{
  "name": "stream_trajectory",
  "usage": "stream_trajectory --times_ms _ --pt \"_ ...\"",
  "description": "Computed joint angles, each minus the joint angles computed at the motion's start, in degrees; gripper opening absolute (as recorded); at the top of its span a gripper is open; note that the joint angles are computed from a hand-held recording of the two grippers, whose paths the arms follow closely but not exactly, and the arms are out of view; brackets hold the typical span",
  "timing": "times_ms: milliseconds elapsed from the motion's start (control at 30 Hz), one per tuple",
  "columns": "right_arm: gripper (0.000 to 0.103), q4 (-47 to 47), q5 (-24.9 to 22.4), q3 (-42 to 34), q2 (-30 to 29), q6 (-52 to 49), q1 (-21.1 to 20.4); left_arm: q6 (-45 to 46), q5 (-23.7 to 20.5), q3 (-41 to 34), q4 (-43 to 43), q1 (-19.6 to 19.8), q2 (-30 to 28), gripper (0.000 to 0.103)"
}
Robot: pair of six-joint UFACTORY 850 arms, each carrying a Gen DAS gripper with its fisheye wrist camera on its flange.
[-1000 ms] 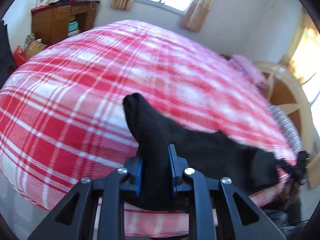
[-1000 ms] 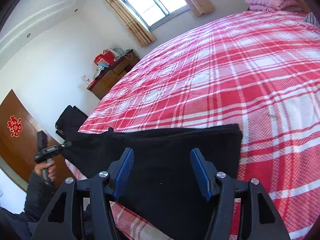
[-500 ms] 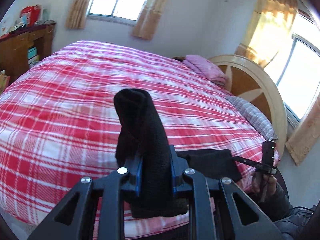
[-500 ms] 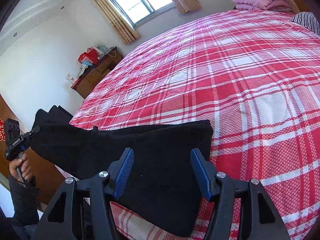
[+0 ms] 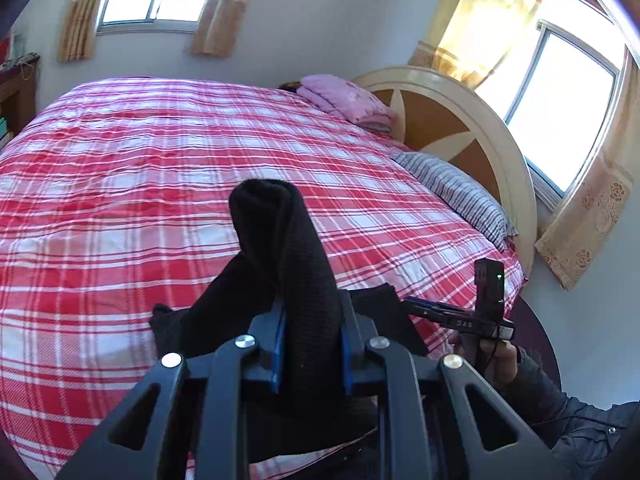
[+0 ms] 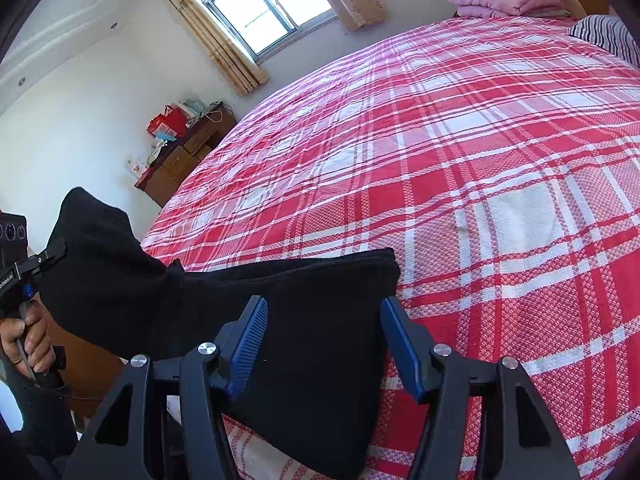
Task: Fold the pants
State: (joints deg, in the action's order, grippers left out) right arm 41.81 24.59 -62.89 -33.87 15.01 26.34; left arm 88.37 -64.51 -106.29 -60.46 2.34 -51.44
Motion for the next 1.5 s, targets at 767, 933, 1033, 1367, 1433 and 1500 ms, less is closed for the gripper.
stream_trajectory --times_ms 767,933,1033,1367,1433,1500 --pt "0.061 2.0 6.7 4.7 1.9 6.8 -1.3 0.5 13.7 8.3 10.3 -13.3 0.4 0.027" --pt "0.061 1.6 7.5 5.3 2.3 7.5 -1.3 4.5 13.9 12.0 8.5 -14.2 1.8 0.032" --pt "0.061 1.8 8.2 6.1 2.9 8.4 -1.3 7.8 8.7 13.1 5.5 -12.8 3.0 0.044" --pt "0.061 -14.2 0.4 1.5 2.3 12.1 -0.4 23.4 25.6 16.2 -16.4 -5.5 4.3 0.086" --pt "0.061 -14.7 -2.2 -0.4 1.2 10.7 0.0 21.7 28.8 14.5 -16.9 -4.8 2.5 0.089" --pt "0.061 -11.7 -5.2 -2.3 0.0 5.9 0.4 18.0 29.8 12.2 -15.2 -4.3 0.4 0.089"
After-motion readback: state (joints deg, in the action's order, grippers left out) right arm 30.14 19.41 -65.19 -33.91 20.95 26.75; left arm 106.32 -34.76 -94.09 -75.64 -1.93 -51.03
